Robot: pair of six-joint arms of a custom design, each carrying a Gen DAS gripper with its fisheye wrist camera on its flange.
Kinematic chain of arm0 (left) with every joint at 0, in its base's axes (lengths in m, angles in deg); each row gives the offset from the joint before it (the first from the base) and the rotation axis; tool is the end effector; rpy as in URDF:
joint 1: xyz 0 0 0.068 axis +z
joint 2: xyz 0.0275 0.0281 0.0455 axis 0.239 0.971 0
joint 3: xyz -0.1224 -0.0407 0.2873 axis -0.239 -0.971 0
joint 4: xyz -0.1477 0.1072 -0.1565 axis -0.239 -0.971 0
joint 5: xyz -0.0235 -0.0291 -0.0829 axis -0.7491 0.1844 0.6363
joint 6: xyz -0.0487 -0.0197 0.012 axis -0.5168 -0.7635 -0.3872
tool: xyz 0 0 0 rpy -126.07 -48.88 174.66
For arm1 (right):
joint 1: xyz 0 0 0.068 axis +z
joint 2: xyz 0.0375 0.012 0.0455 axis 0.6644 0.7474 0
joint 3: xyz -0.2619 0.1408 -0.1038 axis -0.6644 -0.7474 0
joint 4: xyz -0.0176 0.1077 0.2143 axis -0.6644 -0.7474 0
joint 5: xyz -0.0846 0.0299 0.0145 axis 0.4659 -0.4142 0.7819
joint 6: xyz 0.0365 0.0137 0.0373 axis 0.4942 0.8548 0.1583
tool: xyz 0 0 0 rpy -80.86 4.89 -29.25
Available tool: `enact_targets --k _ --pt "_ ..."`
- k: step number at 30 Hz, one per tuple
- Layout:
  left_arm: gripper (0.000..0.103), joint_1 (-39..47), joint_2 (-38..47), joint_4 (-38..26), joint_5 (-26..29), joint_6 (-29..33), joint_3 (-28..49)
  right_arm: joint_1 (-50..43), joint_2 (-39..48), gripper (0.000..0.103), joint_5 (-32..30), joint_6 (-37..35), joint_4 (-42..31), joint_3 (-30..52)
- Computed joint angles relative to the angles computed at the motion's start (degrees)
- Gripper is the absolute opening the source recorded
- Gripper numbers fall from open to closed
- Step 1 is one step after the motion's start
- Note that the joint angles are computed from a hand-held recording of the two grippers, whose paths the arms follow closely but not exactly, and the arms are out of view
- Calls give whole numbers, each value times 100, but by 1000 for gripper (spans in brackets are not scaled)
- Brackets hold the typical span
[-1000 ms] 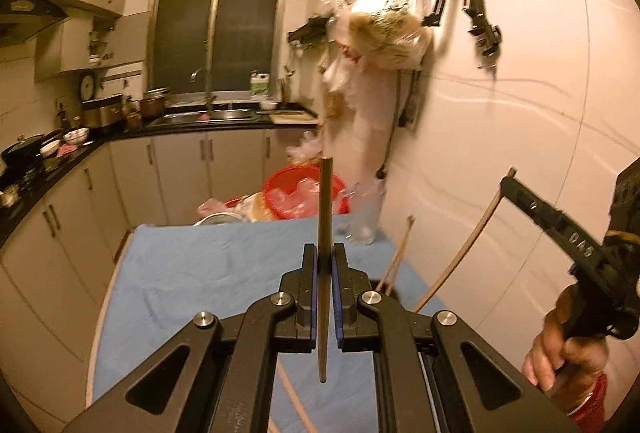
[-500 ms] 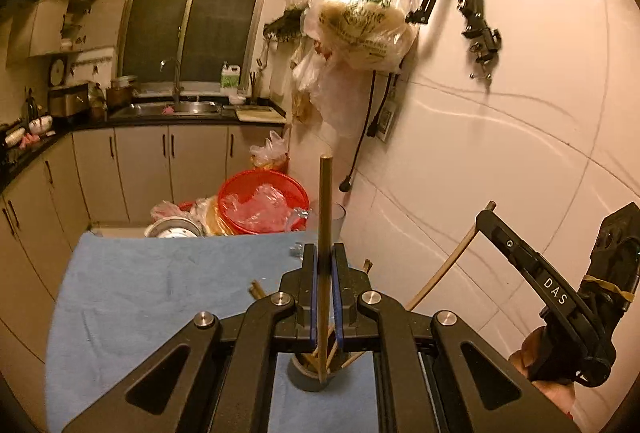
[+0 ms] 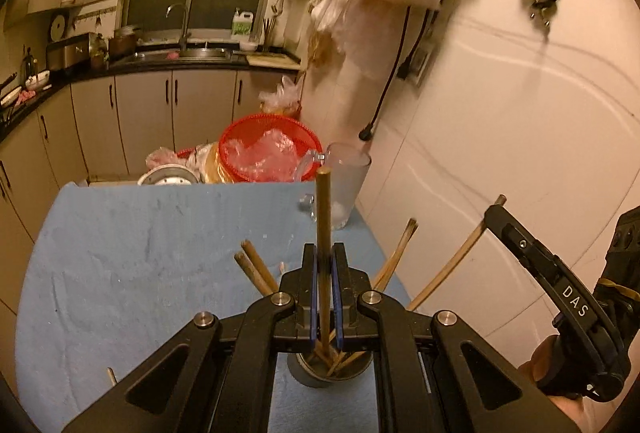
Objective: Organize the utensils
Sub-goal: 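Lower both chopsticks into the black cup and open both grippers, then move both open grippers back over the remaining chopsticks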
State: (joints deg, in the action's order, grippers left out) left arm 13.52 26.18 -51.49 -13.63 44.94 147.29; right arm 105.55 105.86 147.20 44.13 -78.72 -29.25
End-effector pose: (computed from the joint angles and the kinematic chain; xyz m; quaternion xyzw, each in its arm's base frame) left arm 0.3195 -0.0274 0.2703 0.3579 0.8192 -0.2943 0.3379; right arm 0.1343 0.1973 0.2470 0.3424 0.7285 0.0490 0.5913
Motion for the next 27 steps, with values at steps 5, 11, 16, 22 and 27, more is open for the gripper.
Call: enact_targets --k 5,11,16,22,27 --pt "9 -100 106 212 -252 27 -178 -281 93 8 -410 -756 1210 -411" --pt "16 -9 173 111 -361 200 -172 -508 99 10 -972 -959 2029 -842" --pt "31 283 56 -133 -72 403 -80 -170 54 20 -647 -165 961 -519" --pt "32 703 53 -671 233 755 174 471 344 21 -191 1318 -917 282" --pt "32 1437 293 -1246 480 1437 435 916 804 22 -78 1465 -984 753"
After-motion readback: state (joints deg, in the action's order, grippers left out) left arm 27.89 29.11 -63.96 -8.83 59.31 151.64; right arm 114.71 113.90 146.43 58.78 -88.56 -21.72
